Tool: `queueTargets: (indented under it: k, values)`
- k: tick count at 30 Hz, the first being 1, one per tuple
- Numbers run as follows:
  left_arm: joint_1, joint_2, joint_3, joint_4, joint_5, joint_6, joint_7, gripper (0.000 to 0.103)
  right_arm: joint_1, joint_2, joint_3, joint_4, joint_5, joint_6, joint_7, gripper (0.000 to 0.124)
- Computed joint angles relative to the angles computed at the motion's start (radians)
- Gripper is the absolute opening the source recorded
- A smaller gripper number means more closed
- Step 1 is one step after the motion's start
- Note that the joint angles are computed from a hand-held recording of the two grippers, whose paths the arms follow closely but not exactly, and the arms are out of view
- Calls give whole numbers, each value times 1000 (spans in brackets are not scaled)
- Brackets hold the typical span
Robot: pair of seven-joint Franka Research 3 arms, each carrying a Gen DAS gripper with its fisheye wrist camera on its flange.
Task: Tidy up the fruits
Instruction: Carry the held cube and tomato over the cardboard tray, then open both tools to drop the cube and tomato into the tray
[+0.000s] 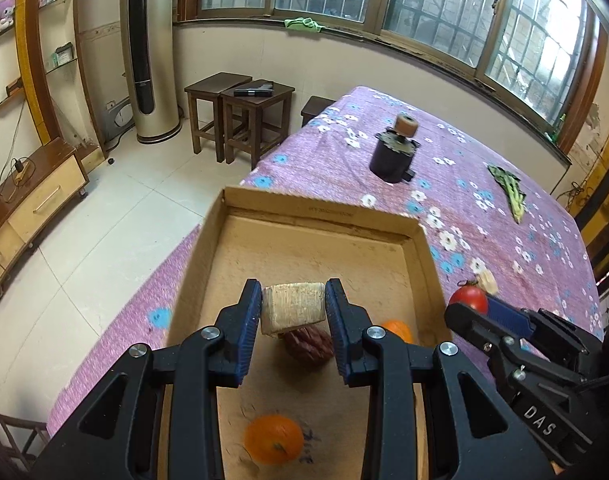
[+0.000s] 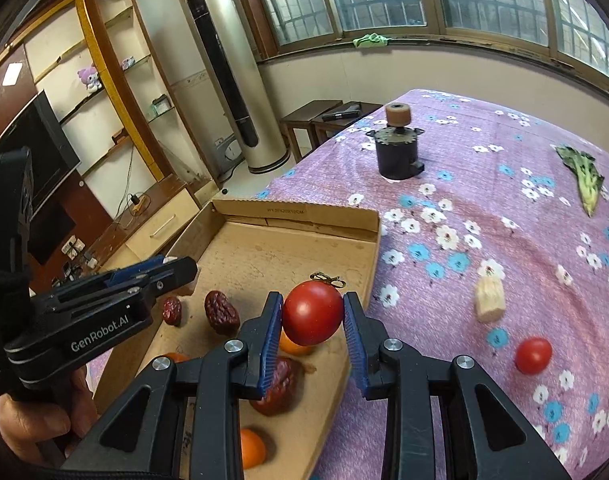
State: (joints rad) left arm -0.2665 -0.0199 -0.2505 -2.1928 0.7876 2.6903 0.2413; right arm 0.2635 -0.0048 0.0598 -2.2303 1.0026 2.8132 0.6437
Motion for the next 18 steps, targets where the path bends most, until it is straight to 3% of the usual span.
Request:
queueTargets:
  k: [9, 18]
  values:
    - [0, 114, 28, 94, -105, -55, 113, 30, -10, 144, 18, 127, -215, -37, 178, 31]
    - [-24, 155, 45, 125, -122, -86, 139, 31, -21, 206, 40, 160, -345, -52, 252, 31]
